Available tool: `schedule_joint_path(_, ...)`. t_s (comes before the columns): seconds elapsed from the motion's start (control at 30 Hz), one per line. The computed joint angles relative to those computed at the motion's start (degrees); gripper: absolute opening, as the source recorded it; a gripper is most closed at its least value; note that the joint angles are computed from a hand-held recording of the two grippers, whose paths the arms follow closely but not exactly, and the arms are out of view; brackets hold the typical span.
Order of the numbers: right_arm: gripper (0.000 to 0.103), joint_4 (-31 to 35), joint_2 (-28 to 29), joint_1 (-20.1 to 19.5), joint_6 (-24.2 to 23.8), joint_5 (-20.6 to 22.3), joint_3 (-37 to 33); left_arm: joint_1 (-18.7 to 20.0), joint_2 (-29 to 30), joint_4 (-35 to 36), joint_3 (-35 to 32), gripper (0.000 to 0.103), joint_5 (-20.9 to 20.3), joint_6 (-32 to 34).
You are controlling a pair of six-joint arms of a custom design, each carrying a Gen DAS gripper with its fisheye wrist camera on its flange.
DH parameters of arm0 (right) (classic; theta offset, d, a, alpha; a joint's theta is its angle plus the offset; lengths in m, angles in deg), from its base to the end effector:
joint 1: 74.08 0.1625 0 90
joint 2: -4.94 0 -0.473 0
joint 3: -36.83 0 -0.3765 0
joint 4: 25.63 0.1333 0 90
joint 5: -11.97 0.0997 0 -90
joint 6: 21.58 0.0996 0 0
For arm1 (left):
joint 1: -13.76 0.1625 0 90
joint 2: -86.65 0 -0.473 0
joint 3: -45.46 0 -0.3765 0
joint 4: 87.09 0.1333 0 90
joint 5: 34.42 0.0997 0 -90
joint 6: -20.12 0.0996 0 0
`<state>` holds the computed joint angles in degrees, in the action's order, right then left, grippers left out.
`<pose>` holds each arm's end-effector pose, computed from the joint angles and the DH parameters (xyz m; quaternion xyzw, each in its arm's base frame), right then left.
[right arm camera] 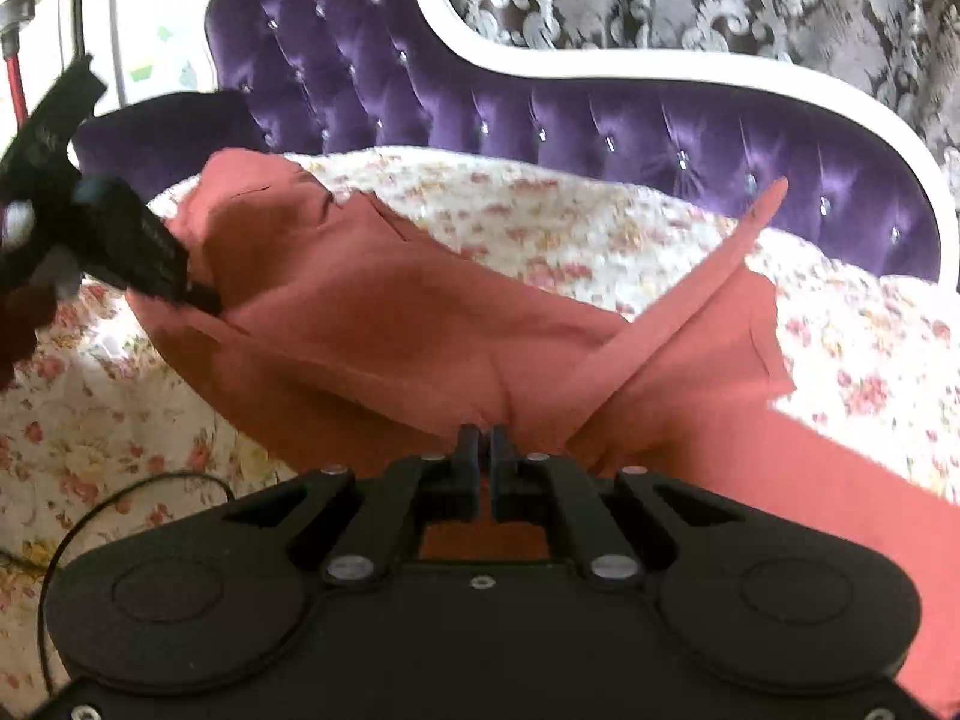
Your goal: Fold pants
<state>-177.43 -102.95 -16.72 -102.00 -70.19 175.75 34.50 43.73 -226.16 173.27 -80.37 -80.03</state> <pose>-0.0454 -0.3432 0.3848 0.4061 -0.8722 0.2010 0.1844 -0.3200 -0.3378 -0.0068 -0.1238 0.8810 -0.3290 0.3168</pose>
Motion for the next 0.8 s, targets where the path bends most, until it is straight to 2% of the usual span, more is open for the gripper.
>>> schedule_joint_path(0.1,0.021,3.18,-2.13,-0.05,3.69,2.38,-1.50,0.58,0.54,-1.23,0.36,0.007,0.44,0.59)
schedule_joint_path(0.13,0.035,3.10,-2.76,-0.22,6.01,4.19,-1.97,0.67,0.39,-1.39,0.44,0.007,0.60,0.98)
schedule_joint_path(0.17,0.043,1.88,-2.79,-0.24,8.59,5.51,-2.29,0.75,0.15,-1.80,0.63,0.006,0.75,1.27)
schedule_joint_path(0.23,0.066,-4.75,-0.72,0.71,16.50,6.22,-2.81,0.72,-0.34,-3.08,1.40,0.006,0.66,1.71)
schedule_joint_path(0.27,0.069,-8.22,1.21,1.72,20.41,5.28,-3.34,0.93,-0.70,-3.52,1.54,0.006,0.73,2.08)
schedule_joint_path(0.33,0.069,-14.73,6.61,4.43,27.99,1.38,-5.34,-0.04,-0.51,-4.02,2.56,0.006,0.34,1.11)
schedule_joint_path(0.47,0.069,-18.79,17.36,8.21,39.75,-5.47,-11.83,-0.36,0.15,-2.84,1.97,0.007,0.53,1.06)
schedule_joint_path(0.63,0.068,-21.22,26.00,9.27,47.72,-11.69,-16.77,-0.07,0.40,-3.29,1.80,0.006,0.76,1.28)
schedule_joint_path(0.67,0.066,-21.14,27.38,9.52,49.38,-12.86,-17.81,-0.04,0.39,-3.54,1.89,0.007,0.78,1.35)
schedule_joint_path(0.7,0.060,-21.39,28.28,9.57,50.51,-13.54,-18.30,-0.04,0.37,-3.73,1.97,0.007,0.77,1.40)
schedule_joint_path(0.73,0.055,-22.06,28.93,9.43,50.77,-13.48,-18.53,-0.04,0.33,-3.84,2.05,0.007,0.75,1.43)
schedule_joint_path(0.8,0.053,-24.77,29.91,9.66,49.44,-13.92,-18.29,-0.01,0.32,-3.73,1.97,0.006,0.71,1.52)
